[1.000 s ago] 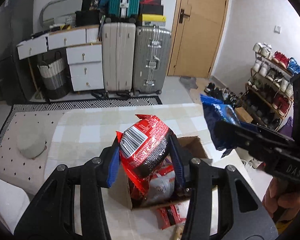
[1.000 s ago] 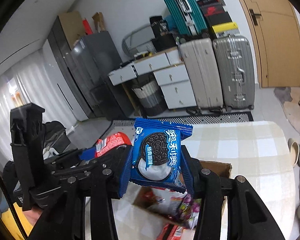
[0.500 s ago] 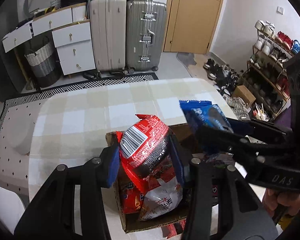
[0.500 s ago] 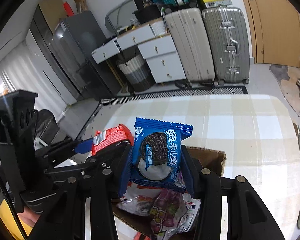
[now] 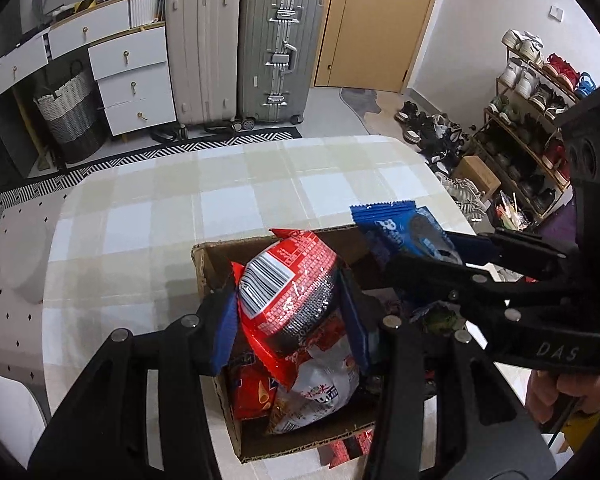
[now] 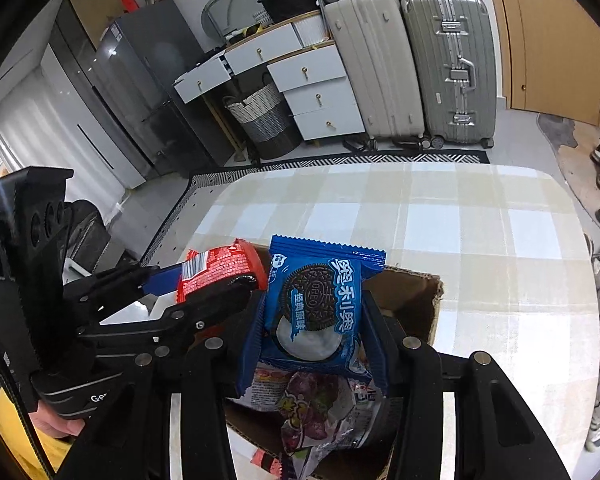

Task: Organize snacks
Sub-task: 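Lower both packets into the box and open both grippers, then withdraw both open grippers from the box toward the remaining snacks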

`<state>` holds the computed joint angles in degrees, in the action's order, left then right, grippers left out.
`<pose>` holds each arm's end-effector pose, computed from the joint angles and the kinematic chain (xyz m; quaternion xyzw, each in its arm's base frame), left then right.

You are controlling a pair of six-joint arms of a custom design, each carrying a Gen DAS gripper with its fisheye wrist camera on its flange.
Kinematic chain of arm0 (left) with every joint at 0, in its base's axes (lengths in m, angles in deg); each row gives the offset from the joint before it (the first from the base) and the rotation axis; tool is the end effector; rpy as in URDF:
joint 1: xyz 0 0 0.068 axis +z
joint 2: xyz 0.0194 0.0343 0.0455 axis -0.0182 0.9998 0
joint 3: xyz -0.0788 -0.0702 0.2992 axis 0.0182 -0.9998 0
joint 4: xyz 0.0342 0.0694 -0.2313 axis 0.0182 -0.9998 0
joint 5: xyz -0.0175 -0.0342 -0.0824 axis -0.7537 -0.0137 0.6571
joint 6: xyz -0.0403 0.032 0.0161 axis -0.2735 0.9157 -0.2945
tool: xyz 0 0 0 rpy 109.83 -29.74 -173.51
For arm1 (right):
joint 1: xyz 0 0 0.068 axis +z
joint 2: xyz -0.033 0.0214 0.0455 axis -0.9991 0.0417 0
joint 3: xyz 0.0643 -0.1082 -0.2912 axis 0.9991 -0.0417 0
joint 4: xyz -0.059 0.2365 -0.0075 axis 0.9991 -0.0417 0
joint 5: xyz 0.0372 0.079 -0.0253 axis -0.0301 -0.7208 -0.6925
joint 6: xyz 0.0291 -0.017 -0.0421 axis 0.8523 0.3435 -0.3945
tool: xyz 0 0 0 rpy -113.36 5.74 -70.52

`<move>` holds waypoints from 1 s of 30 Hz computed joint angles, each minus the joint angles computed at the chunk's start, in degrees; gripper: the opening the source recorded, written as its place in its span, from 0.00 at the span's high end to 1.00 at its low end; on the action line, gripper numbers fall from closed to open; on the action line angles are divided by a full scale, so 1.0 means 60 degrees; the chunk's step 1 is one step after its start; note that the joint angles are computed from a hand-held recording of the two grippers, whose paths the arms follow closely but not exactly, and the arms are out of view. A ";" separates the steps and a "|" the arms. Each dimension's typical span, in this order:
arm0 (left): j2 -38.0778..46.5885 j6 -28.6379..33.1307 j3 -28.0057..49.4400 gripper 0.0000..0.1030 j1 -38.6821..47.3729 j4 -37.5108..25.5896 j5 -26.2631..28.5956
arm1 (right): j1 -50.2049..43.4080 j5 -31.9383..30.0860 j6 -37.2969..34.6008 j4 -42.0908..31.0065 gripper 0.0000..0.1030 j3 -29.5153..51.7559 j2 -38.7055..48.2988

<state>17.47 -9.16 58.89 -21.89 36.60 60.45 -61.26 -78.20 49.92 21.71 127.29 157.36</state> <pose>0.2620 -0.0954 0.1855 -0.0221 0.9469 -0.0633 0.3146 0.2326 0.1297 0.2120 -0.2108 0.9137 0.2555 0.2356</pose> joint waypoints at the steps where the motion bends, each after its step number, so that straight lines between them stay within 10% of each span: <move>1: -0.0090 -0.0023 -0.0054 0.59 -0.0023 -0.0028 0.0054 | 0.0034 0.0043 0.0006 -0.0059 0.56 0.0005 -0.0040; 19: -0.2400 -0.0644 -0.0532 0.45 -0.0654 -0.1667 -0.0498 | 0.0156 0.0224 0.0200 -0.0631 0.56 0.0000 -0.1471; 30: -0.5787 -0.3274 -0.0370 0.21 -0.3429 -0.5289 -0.3641 | 0.0148 0.0225 0.0768 -0.2379 0.56 0.0211 -0.3896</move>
